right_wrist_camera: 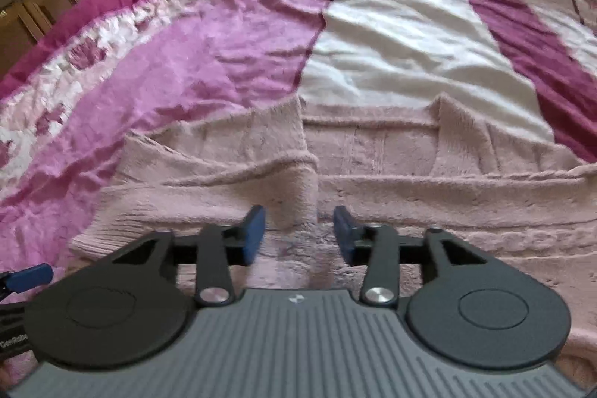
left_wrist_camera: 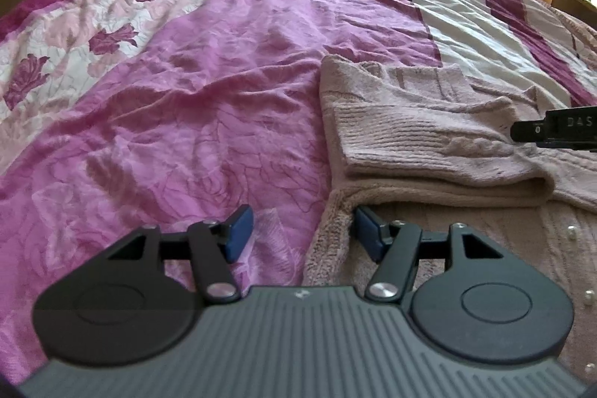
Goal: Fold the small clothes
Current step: 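Close the right tool on the sleeve cuff and lift it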
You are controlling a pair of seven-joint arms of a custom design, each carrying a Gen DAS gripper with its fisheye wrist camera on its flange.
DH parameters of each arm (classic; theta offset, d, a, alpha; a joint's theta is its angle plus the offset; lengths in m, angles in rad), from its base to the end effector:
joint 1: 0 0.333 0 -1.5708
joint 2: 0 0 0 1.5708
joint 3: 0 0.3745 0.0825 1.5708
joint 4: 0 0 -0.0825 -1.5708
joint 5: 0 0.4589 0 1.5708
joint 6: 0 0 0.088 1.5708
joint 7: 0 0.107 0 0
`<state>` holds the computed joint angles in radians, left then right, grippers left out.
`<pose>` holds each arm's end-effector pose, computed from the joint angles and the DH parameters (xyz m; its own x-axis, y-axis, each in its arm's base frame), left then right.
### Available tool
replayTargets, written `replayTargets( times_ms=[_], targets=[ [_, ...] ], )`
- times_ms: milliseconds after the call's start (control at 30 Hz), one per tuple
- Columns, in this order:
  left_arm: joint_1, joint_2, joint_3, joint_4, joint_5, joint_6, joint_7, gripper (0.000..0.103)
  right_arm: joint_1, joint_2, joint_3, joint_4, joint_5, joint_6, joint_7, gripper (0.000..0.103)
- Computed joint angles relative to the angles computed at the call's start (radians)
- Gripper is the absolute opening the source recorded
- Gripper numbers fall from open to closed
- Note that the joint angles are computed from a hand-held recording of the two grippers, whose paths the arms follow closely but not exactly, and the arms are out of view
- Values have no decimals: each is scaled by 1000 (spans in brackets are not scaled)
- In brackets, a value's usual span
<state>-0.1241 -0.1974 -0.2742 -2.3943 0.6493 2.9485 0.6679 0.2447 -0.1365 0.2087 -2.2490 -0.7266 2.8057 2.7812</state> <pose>0.4974 -0.2579 0.4791 -0.1262 -0.9906 0.0526 -0.6970 0.0508 -0.7153 0.5210 0.2935 0.5102 -0.0625 -0.9816 -0.1806 -0.6954 0.1726 -0.6975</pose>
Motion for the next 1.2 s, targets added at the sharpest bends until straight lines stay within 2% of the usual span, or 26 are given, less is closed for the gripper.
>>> replayTargets(
  times_ms=[267, 500, 733, 933, 1033, 1100, 1167, 1200],
  targets=[
    [-24, -68, 30, -27, -89, -39, 87, 62, 1, -39, 55, -15, -23, 61, 26, 60],
    [-29, -96, 33, -44, -152, -81, 132, 62, 52, 19, 70, 32, 12, 91, -58, 66],
    [-22, -110, 38, -68, -182, -89, 143, 62, 137, 107, 34, 115, -48, 75, -120, 66],
    [-18, -114, 40, -79, -200, -92, 147, 62, 221, 183, -24, 184, -68, 26, -161, 66],
    [-15, -114, 39, -83, -200, -89, 149, 62, 256, 209, -56, 204, -95, 7, -140, 66],
    [-14, -113, 38, -82, -202, -88, 149, 62, 273, 219, -73, 214, -109, -3, -113, 63],
    [-13, -113, 37, -82, -201, -88, 150, 62, 289, 222, -84, 223, -140, -36, -96, 41],
    [-13, -112, 38, -83, -202, -85, 150, 62, 296, 225, -86, 229, -157, -60, -100, 36]
  ],
)
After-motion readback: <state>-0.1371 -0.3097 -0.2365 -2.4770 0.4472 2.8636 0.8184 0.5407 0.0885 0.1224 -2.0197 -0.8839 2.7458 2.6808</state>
